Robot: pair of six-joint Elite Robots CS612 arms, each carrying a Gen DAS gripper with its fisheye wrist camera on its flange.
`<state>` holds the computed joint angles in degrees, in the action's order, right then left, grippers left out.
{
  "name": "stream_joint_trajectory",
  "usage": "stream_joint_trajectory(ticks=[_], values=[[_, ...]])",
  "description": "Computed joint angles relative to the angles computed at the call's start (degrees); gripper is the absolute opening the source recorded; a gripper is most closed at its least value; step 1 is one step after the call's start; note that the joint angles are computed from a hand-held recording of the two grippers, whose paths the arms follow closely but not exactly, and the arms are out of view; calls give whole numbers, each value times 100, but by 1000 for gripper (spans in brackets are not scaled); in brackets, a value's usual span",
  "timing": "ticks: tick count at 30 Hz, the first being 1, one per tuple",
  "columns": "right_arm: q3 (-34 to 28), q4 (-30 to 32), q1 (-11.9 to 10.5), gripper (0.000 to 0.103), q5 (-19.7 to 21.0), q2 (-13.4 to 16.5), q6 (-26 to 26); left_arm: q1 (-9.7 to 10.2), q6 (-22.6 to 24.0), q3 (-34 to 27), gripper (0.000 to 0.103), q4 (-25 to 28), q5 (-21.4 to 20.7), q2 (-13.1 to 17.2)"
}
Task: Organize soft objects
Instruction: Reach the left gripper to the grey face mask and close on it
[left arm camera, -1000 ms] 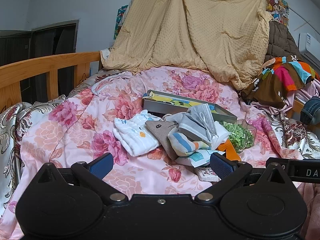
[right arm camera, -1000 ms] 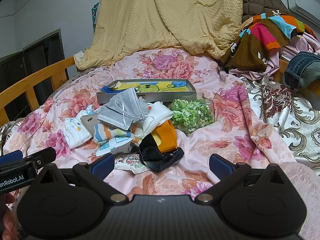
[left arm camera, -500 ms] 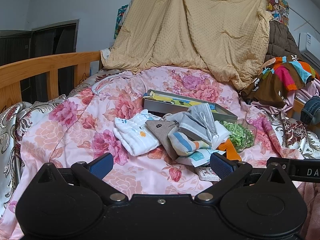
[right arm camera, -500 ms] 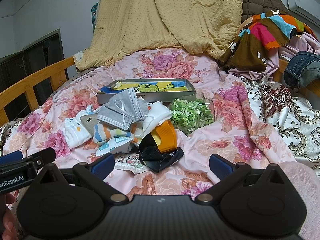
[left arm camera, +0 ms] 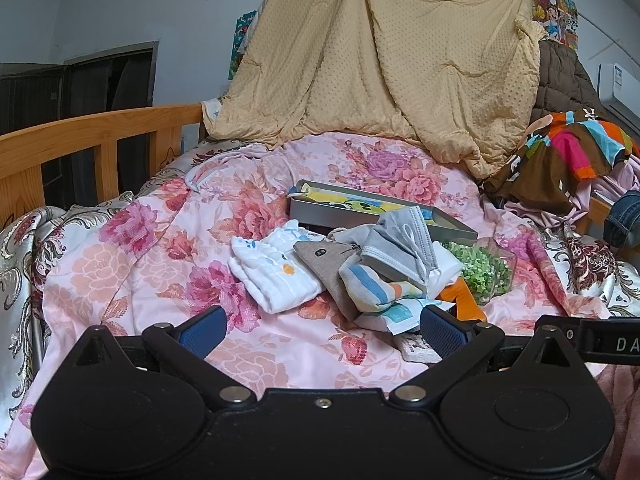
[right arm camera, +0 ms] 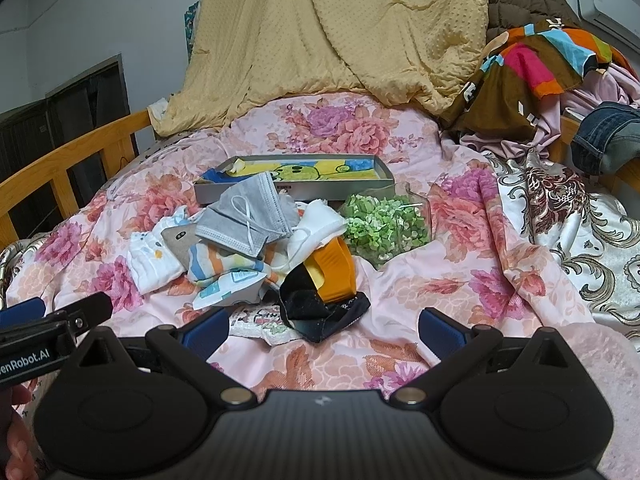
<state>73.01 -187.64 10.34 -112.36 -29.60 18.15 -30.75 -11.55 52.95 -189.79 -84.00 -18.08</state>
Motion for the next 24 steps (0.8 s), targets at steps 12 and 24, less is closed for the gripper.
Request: stream_joint_trajectory(ticks=[12,24], values=[[-253,534,-171,103,572,79,178,70,349,-392,102,65,-245,176],[-743,1312,-593,103,1648,247,346,137,1134,-2937,102,1502,-936,1291]])
